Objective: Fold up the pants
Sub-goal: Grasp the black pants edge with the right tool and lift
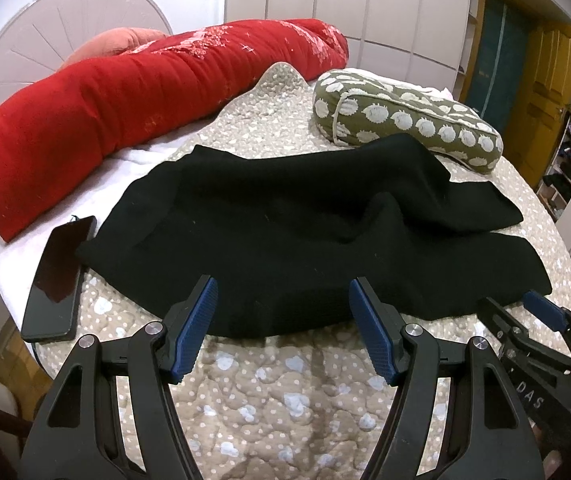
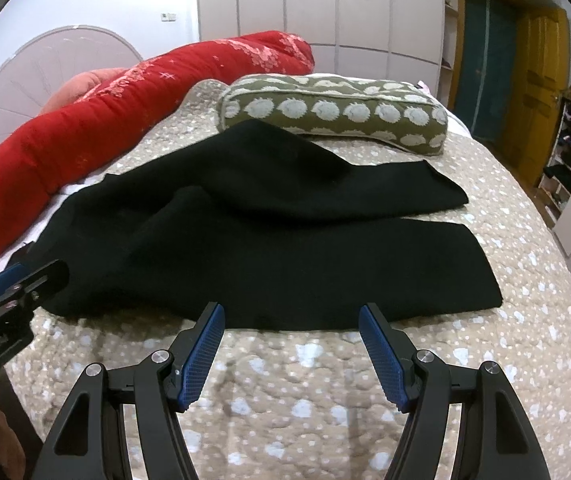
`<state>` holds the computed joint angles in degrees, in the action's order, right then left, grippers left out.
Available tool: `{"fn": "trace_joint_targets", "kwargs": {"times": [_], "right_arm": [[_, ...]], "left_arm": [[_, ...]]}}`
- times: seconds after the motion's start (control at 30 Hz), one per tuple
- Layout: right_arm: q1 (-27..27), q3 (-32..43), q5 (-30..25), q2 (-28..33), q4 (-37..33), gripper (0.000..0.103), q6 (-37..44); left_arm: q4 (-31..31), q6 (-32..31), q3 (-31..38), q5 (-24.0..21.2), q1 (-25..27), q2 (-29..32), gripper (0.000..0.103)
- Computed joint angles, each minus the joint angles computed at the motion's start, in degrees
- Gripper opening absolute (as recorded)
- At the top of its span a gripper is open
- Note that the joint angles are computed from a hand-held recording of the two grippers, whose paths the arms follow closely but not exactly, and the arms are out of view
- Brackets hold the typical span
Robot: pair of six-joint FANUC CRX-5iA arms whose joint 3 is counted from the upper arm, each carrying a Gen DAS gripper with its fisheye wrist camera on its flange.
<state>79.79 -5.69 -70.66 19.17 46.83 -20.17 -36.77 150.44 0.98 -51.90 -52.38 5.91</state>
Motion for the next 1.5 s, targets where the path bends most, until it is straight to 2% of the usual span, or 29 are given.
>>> {"fn": "trace_joint_targets", "kwargs": {"times": [0.17, 0.3, 0.4, 0.5, 0.67, 0.8, 0.83, 0.87, 0.9, 0.93, 0.97, 1.0, 1.03, 1.07, 1.1, 1.2, 1.3, 1.37, 1.4, 1.43, 1.47, 1.5], "right_arm": [[-0.58, -2.36, 1.1, -1.73, -1.46, 0.068, -2.6], [-0.81, -2.86, 0.52, -2.07, -2.49, 0.068, -1.63], [-0.68, -4.64, 0.12, -3.32, -3.68, 0.068, -2.18], [-0.57, -9.29, 1.62, -6.75, -4.87, 0.068, -7.02], [-1.74, -18.51, 7.52, -13.29, -3.41, 0.068, -20.3], [-4.47, -17.86, 8.69, -11.97, -2.21, 0.07, -20.73], [-5.16, -18.85, 9.78, -12.09, -0.29, 0.063, -22.81], [-5.43, -20.27, 10.9, -12.55, 1.98, 0.05, -25.14], [-6.45, -23.0, 13.83, -13.85, 5.92, 0.018, -29.1], [-7.09, -23.95, 15.24, -14.52, 6.85, 0.009, -30.36], [-7.41, -26.4, 17.03, -16.43, 9.63, 0.008, -34.0], [-6.98, -28.07, 16.86, -17.92, 12.41, 0.006, -36.7], [-5.56, -28.23, 13.92, -18.66, 12.84, 0.005, -36.4], [-4.12, -27.02, 10.43, -18.52, 11.53, 0.005, -34.32], [-1.18, -26.05, 4.62, -19.07, 10.18, 0.005, -32.01], [4.73, -27.96, -1.19, -23.38, 8.81, 0.005, -32.95], [6.86, -25.62, -4.45, -22.33, 1.5, 0.005, -28.18], [5.7, -25.3, -2.66, -21.52, -2.87, 0.006, -26.15], [4.28, -24.65, -0.07, -21.21, -7.03, 0.009, -24.02], [4.37, -24.83, 0.49, -21.59, -8.2, 0.012, -23.69], [4.68, -24.56, -0.59, -21.47, -7.7, 0.016, -23.7], [5.2, -22.25, -4.67, -20.45, -9.08, 0.024, -21.93]], "left_arm": [[2.73, -1.72, -0.13, 1.08, 1.23, 0.93, 0.069], [2.97, -1.94, -0.04, 1.17, 1.54, 1.03, 0.069], [4.67, -2.42, -2.4, 3.55, 3.11, -0.99, 0.069], [5.29, -1.64, -5.01, 4.75, 4.63, -3.05, 0.069], [7.03, -0.74, -6.58, 4.02, 6.89, -2.99, 0.069], [10.8, -1.92, -8.04, 5.26, 9.28, -3.14, 0.069], [10.61, -1.54, -8.1, 5.04, 9.34, -3.23, 0.069], [10.18, -1.07, -8.02, 4.63, 9.25, -3.27, 0.069], [9.83, -0.65, -8.02, 4.26, 9.29, -3.4, 0.069], [9.83, -0.37, -8.16, 4.03, 9.36, -3.62, 0.069], [10.08, -0.38, -8.53, 4.19, 9.74, -3.93, 0.069], [10.46, -0.31, -8.98, 4.44, 10.15, -4.33, 0.069], [10.88, -0.13, -9.45, 4.77, 10.62, -4.73, 0.069], [11.2, 0.03, -9.85, 4.94, 10.94, -5.1, 0.069], [11.8, -0.11, -10.39, 5.31, 11.42, -5.56, 0.069], [11.78, 0.29, -10.98, 5.78, 11.75, -6.3, 0.069], [11.12, 1.13, -10.56, 5.64, 11.43, -5.91, 0.069], [12.08, -0.04, -10.32, 5.82, 11.57, -5.37, 0.069], [12.38, -0.89, -10.05, 5.61, 11.48, -5.17, 0.069], [12.03, -1.07, -9.72, 5.21, 11.25, -5.1, 0.069], [11.12, -0.84, -9.23, 4.65, 10.87, -5.06, 0.069], [9.71, -0.07, -8.65, 4.02, 10.36, -5.08, 0.069]]}}
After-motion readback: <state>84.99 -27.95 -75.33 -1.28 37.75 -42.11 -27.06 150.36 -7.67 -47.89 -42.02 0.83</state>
